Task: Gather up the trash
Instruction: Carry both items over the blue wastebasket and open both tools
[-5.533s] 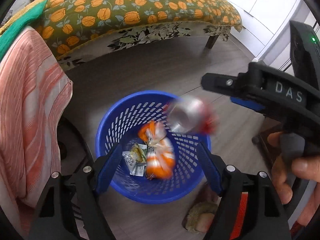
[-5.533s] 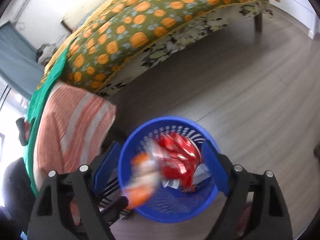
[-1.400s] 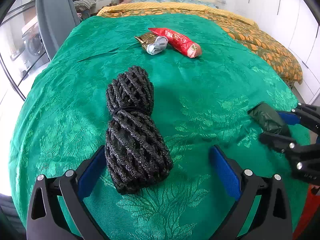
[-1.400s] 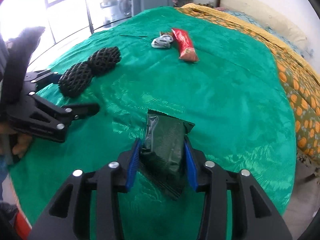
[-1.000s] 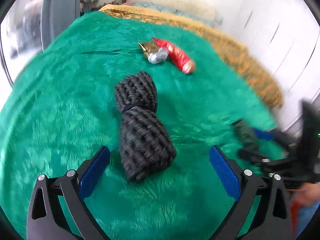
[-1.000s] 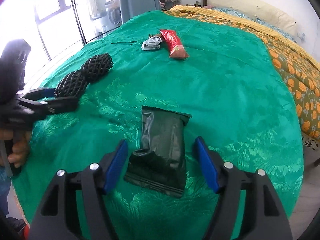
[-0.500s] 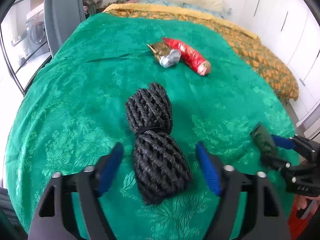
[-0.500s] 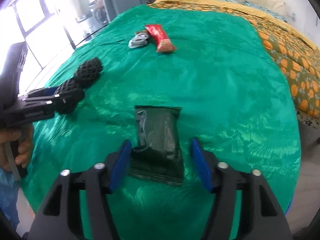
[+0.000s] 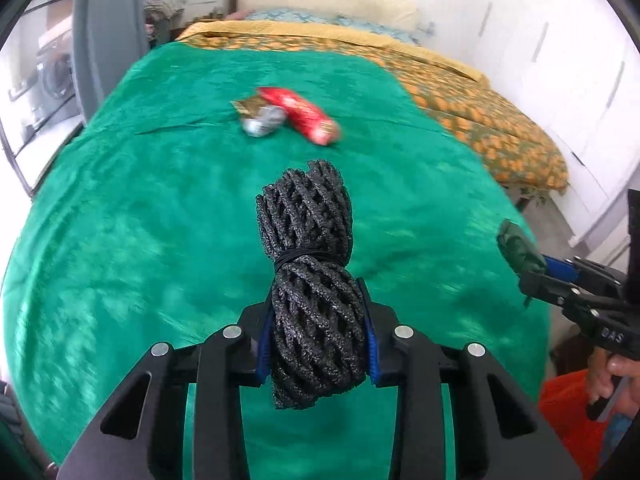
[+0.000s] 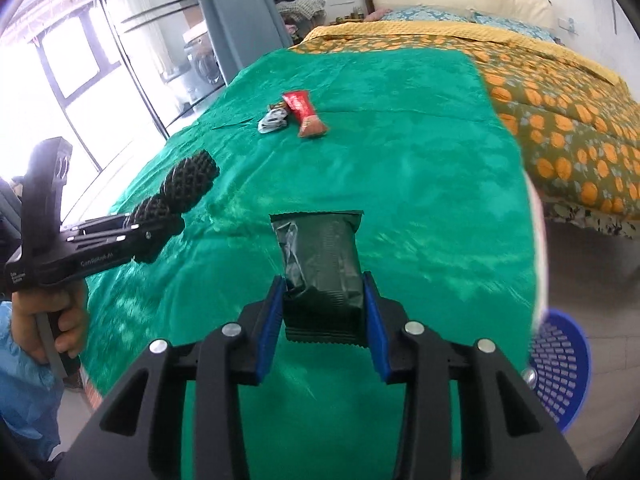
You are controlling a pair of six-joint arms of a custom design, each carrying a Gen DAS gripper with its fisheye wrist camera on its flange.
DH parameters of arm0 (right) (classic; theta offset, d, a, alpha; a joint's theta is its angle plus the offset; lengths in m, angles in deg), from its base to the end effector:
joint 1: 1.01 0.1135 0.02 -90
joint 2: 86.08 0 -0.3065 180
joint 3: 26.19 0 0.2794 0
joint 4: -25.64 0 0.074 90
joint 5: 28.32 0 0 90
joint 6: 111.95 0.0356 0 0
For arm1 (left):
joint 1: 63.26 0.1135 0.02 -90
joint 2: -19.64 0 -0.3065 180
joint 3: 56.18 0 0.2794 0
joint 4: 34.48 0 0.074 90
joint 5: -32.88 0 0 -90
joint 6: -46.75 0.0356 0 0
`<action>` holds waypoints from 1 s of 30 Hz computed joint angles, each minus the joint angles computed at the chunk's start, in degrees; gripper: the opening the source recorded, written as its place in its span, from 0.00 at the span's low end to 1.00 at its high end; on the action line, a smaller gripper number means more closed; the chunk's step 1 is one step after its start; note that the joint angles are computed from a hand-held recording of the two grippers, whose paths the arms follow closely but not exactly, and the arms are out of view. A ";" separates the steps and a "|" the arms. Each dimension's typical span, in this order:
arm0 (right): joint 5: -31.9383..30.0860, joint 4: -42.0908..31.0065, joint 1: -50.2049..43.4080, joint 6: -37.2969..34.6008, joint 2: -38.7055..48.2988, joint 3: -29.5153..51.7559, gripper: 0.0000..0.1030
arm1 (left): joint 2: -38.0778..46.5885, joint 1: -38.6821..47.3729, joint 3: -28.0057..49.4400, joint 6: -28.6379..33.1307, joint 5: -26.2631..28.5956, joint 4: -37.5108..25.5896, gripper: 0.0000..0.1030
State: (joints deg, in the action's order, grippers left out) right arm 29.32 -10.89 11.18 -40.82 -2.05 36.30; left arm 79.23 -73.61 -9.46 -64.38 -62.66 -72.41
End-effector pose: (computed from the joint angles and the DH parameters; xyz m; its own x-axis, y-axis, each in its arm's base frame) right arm 0.2922 0.0826 0.2274 -0.6378 -0.4173 -0.6474 -0.6989 0.6668 0.2588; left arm 0.2037 -0.0337 0.2308 -0.7539 -0.2270 -0.6165 -0.1640 0.9737 -0.1581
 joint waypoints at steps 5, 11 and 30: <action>-4.48 -5.03 -13.61 -8.41 0.18 0.53 0.36 | 4.66 -14.84 3.73 -7.14 -4.47 0.68 0.33; -2.30 -5.97 -28.42 -16.09 8.25 6.38 0.36 | 17.95 -29.29 14.05 -11.59 -5.98 4.40 0.33; -1.43 -10.09 -39.57 -12.74 40.52 31.08 0.42 | 73.25 -34.75 62.72 -13.21 1.11 1.89 0.56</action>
